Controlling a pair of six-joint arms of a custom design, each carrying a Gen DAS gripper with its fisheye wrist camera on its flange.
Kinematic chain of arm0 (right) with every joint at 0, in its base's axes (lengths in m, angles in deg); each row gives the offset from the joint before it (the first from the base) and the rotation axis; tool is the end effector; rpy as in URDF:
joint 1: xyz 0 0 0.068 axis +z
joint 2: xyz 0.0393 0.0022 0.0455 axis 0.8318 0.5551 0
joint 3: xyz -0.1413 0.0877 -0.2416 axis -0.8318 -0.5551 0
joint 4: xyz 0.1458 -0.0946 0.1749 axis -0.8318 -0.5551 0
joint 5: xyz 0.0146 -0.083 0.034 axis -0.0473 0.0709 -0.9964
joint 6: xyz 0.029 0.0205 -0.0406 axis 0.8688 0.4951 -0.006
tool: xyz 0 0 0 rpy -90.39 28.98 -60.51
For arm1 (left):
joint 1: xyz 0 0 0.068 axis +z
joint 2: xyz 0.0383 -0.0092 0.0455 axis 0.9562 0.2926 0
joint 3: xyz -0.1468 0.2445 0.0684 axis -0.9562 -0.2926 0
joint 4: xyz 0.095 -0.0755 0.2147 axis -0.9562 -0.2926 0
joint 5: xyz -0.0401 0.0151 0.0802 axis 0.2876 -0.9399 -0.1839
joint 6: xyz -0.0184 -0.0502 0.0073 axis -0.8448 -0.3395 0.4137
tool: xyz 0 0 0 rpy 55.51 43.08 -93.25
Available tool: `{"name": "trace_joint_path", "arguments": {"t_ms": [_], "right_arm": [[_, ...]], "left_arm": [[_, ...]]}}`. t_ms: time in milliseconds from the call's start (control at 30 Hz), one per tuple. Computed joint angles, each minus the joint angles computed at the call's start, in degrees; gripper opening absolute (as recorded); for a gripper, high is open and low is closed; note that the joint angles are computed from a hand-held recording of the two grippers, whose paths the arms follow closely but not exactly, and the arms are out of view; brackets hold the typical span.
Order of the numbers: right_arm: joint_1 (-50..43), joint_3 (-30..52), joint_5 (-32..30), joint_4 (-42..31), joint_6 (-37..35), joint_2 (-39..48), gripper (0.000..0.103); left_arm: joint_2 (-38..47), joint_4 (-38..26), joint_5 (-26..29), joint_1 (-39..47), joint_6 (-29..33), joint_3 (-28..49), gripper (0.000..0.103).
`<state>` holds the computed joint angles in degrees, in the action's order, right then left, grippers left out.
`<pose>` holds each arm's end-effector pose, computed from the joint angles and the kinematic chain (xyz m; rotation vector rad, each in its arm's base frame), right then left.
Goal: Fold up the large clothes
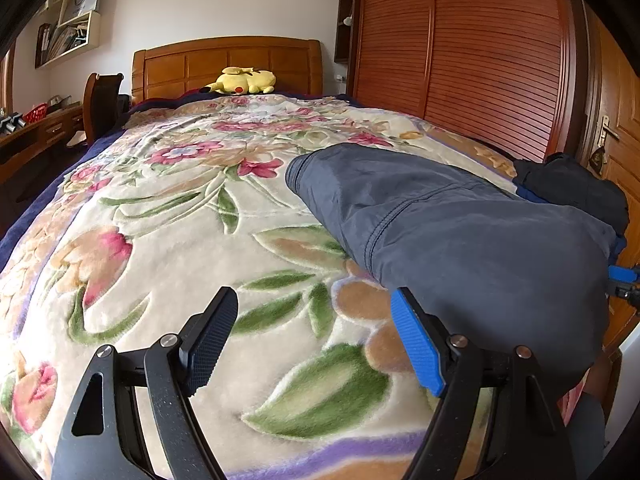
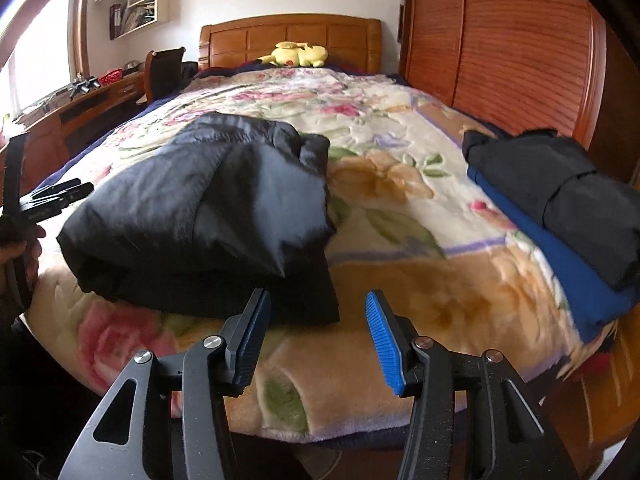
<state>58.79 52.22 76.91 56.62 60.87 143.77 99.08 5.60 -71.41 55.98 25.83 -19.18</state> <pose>0.2531 0.0166 0.1636 -0.2317 2.2481 0.1552 0.3496 -0.1029 0.1262 0.0466 2.1515 -0.1676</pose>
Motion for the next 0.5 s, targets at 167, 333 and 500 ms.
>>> {"name": "trace_joint_path", "arguments": {"t_ms": [167, 333, 500], "right_arm": [[-1.73, 2.00, -3.26, 2.34, 3.06, 4.89, 0.052], [-1.06, 3.70, -3.85, 4.03, 4.09, 9.28, 0.052], [-0.55, 4.73, -2.87, 5.56, 4.97, 13.13, 0.058]], "left_arm": [[0.68, -0.70, 0.09, 0.32, -0.29, 0.61, 0.080], [0.92, -0.97, 0.03, 0.35, -0.28, 0.90, 0.080], [1.51, -1.49, 0.20, 0.55, -0.76, 1.46, 0.080]]}}
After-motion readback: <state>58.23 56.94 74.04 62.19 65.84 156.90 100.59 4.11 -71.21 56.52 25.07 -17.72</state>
